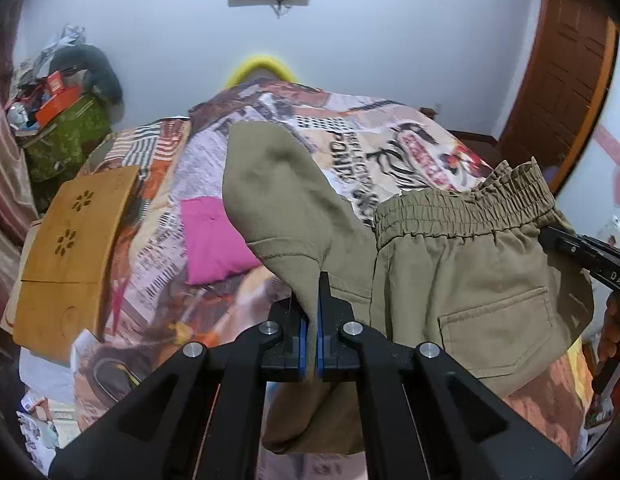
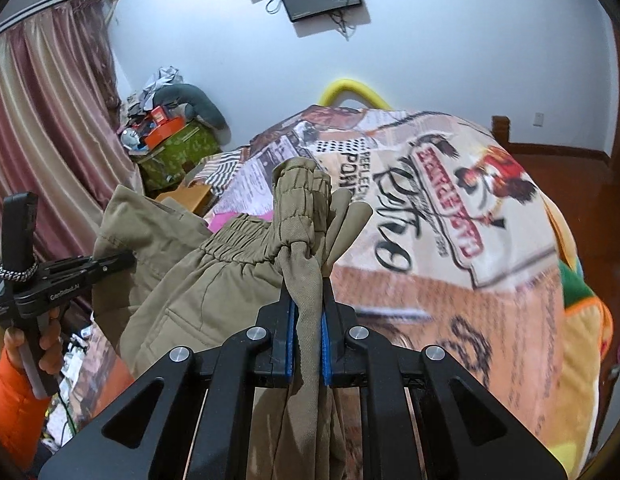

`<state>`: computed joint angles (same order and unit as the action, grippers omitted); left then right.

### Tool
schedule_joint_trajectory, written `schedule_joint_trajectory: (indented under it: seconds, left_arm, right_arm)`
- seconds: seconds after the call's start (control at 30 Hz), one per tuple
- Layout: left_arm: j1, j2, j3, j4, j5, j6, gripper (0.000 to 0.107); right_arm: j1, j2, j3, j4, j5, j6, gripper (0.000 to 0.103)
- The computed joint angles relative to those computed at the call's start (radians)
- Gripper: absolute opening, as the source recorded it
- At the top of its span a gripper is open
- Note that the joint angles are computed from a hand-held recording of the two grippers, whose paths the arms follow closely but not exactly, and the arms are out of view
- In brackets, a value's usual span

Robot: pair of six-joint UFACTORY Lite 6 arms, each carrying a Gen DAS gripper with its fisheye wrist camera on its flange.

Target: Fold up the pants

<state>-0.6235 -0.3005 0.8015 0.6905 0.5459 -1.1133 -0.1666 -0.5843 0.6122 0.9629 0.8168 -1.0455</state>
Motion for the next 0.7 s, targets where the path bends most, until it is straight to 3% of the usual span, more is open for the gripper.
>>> schedule_joint_trajectory:
  seconds: [0.33,0.7]
  left_arm:
    - [0.345,0.158,0.032,-0.064,-0.236,0.218,0.003]
    - [0.597,0.546,0.264,-0.035,-0.431,0.292,0.003]
  right_arm:
    - [0.320,0.385,0.213,0.129,-0.294,-0.030,0.009]
    - [0.511,0.812,0.552,0.247,-0.450,-0.097,0.009]
